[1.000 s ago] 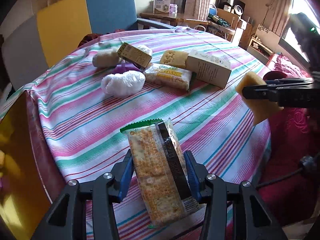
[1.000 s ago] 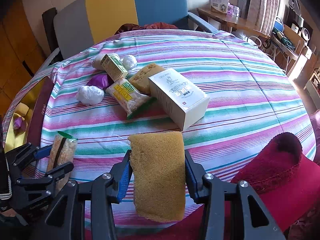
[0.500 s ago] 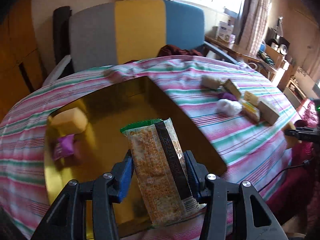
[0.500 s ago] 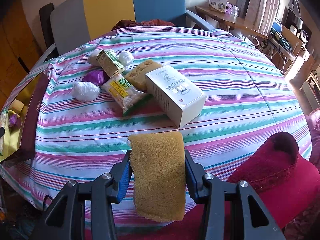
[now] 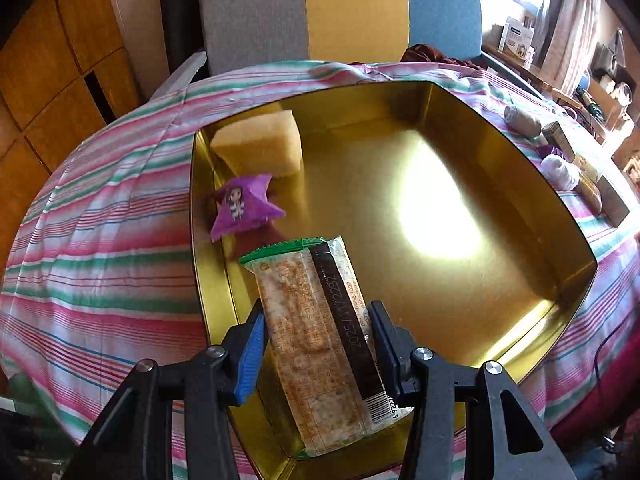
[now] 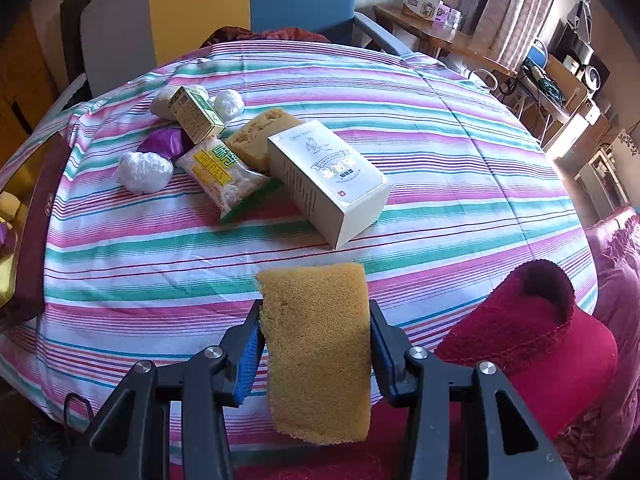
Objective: Organize objects
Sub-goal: 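Carry the cracker packet into the gold tray with the left tool, then open the left tool to release the cracker packet while the right tool lowers the sponge into the tray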
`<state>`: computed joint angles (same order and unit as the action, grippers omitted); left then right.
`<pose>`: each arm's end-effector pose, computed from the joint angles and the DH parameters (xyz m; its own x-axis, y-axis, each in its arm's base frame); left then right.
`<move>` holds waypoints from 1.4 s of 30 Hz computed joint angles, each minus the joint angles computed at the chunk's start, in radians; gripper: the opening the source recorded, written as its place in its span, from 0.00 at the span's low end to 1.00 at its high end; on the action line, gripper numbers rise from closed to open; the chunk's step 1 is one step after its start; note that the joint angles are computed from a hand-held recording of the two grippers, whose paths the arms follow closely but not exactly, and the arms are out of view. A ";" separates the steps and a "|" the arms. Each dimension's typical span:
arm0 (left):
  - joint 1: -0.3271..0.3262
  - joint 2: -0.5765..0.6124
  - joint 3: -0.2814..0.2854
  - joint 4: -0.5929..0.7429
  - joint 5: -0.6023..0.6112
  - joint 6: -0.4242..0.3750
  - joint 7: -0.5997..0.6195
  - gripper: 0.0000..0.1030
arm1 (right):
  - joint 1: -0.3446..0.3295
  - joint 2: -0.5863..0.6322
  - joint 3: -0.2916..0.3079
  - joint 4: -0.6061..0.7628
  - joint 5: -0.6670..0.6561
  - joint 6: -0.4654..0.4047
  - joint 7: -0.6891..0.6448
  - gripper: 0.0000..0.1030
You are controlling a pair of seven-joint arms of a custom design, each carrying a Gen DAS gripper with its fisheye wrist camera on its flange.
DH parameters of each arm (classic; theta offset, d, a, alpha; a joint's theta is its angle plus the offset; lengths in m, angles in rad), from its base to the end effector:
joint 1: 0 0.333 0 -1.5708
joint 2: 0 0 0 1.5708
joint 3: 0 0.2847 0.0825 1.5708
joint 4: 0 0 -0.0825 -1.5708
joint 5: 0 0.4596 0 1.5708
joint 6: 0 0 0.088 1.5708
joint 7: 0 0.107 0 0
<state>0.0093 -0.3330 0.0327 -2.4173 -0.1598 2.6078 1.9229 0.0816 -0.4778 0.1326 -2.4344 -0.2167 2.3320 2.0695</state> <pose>0.5547 0.0267 0.4261 -0.1841 -0.9825 -0.0286 -0.8425 0.1727 -0.5102 0.5098 0.1072 0.4584 -0.1800 -0.9815 0.0645 -0.8968 0.1368 -0.4208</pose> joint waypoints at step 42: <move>0.095 -0.194 0.089 -0.194 0.051 0.195 -0.324 0.71 | 0.426 1.321 0.082 1.506 0.614 -0.072 -0.275 0.73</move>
